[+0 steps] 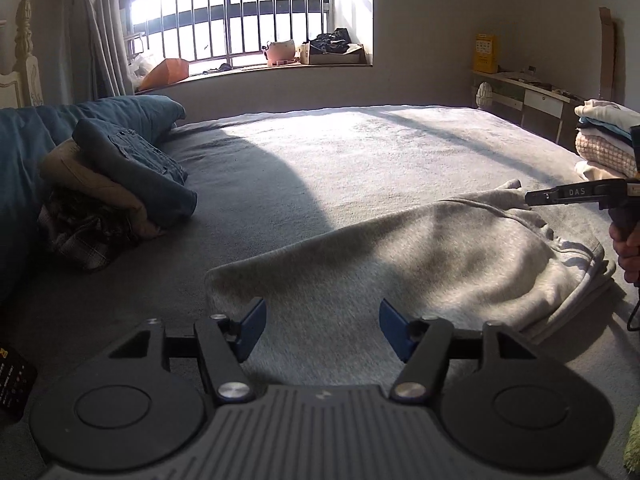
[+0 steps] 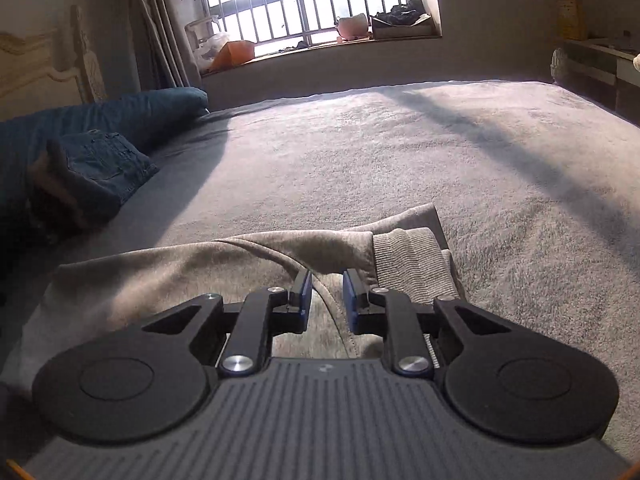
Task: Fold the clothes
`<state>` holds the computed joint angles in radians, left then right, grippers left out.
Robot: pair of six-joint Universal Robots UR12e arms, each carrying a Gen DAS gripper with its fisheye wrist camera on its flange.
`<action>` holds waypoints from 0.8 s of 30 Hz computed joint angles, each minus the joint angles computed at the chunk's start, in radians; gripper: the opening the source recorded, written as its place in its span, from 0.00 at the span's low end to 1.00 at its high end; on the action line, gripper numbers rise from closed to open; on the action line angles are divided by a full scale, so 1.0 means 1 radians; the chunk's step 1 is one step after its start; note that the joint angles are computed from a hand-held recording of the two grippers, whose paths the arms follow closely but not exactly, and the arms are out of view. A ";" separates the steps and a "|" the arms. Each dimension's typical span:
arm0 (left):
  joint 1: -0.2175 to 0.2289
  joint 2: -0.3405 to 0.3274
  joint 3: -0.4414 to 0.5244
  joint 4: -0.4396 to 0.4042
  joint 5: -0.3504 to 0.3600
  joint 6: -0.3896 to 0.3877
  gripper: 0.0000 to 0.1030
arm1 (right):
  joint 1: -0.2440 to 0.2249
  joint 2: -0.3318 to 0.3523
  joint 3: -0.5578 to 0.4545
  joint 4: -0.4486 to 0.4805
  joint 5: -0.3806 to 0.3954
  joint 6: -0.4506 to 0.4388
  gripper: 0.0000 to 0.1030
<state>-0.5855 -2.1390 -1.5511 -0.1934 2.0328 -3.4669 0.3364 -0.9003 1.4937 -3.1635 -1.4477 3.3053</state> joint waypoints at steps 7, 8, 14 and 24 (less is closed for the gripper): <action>0.016 -0.088 0.159 -0.178 0.007 -0.024 0.64 | 0.014 0.064 -0.138 0.150 -0.002 -0.015 0.17; 0.019 -0.097 0.171 -0.213 0.004 -0.041 0.64 | 0.017 0.072 -0.153 0.183 -0.017 -0.030 0.18; 0.031 -0.104 0.158 -0.306 -0.042 -0.134 0.66 | 0.019 0.091 -0.175 0.266 -0.045 -0.059 0.19; 0.040 -0.072 0.144 -0.326 -0.025 -0.225 0.80 | 0.032 0.047 -0.155 0.226 0.085 -0.007 0.24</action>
